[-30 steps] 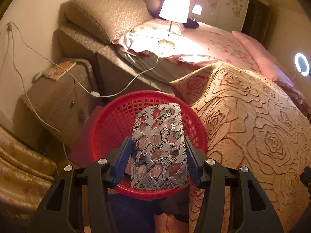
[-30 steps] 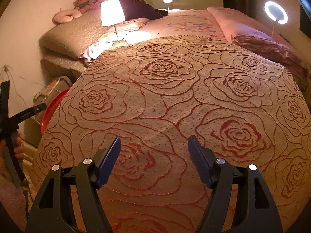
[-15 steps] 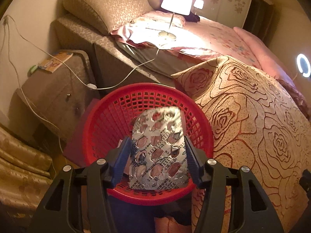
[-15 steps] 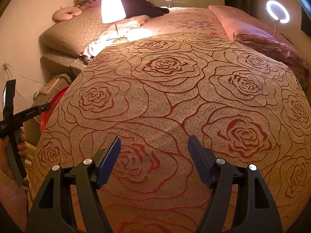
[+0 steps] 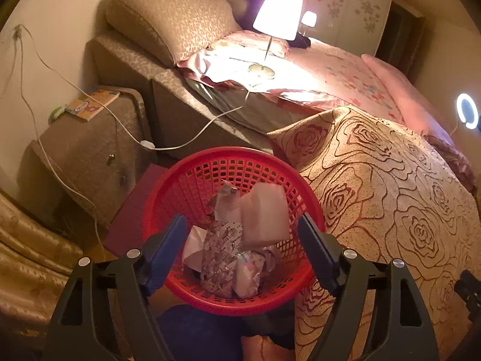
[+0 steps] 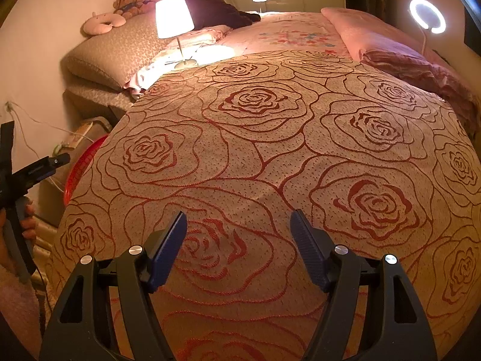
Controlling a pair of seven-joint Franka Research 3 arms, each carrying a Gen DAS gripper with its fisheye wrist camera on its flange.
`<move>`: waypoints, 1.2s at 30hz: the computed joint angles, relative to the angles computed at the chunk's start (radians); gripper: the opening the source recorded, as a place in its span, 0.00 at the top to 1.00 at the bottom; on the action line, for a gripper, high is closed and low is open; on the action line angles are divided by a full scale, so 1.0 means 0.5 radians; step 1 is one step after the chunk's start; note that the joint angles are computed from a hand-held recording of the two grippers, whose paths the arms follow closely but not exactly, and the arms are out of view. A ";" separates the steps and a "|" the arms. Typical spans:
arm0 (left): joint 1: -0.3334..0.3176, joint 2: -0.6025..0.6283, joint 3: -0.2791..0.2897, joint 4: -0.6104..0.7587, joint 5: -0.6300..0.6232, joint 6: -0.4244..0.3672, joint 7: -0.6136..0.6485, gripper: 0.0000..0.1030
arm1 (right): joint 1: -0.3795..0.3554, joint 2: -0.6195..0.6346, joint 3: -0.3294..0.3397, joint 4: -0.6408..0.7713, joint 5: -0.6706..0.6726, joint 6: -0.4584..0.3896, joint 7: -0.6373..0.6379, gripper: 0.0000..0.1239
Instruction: Collect trash
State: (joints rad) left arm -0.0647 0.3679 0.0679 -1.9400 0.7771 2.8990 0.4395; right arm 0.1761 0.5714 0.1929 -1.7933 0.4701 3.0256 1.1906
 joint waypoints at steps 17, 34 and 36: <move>0.008 -0.475 -0.093 -0.364 0.756 -0.313 -0.705 0.19 | -0.119 -0.020 0.357 0.045 0.151 0.061 -0.377 0.28; 0.210 -0.806 -0.302 -0.718 0.843 -0.524 -0.962 0.11 | 0.259 0.007 0.306 0.288 0.154 0.065 -0.526 0.23; 0.226 -0.828 -0.308 -0.749 0.847 -0.511 -0.983 0.11 | 0.285 0.012 0.296 0.297 0.142 0.072 -0.503 0.23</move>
